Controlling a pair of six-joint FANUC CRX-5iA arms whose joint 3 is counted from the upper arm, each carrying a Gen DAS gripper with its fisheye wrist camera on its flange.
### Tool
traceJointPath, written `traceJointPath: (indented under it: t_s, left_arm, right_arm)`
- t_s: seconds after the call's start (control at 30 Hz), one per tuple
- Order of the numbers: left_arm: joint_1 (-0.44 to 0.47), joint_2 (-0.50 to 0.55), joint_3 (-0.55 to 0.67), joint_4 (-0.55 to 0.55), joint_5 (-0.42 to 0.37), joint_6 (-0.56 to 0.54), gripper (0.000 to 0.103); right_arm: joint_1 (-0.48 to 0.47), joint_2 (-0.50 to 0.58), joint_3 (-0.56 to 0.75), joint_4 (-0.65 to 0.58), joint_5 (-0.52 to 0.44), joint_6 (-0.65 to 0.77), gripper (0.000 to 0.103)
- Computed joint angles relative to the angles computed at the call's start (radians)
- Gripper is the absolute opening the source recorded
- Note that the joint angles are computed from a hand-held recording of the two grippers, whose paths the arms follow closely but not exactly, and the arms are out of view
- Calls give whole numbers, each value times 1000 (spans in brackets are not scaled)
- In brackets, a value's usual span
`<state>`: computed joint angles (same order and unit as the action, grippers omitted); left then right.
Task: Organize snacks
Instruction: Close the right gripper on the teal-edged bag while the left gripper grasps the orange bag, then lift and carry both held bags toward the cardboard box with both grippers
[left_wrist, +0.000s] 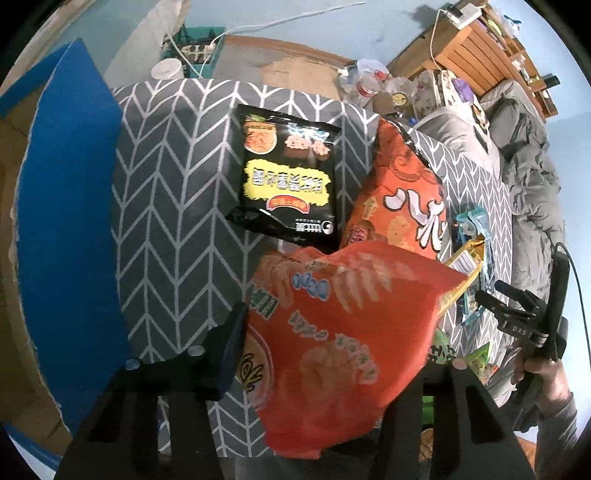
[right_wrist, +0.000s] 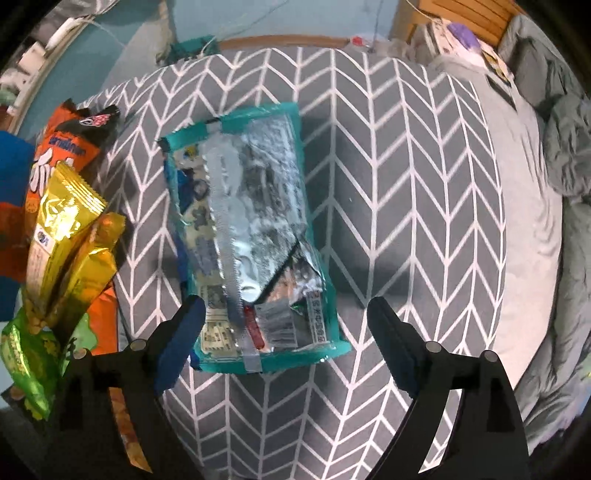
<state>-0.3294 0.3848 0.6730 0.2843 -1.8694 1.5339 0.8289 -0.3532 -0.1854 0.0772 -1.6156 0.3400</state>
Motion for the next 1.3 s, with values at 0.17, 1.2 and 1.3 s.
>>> traceJointPath:
  t_s: [0.17,1.2,1.3]
  left_arm:
    - [34,-22,-56,32,0,16,30]
    - [8,-62,-99,-12,50,15,30]
    - [5,-50,-69,-13,41,15,30]
  right_arm:
    - [-28,94,72,7,19,72,89]
    - [30,167,142,43,23,52,49]
    - [33,163,143,42,13,54,49]
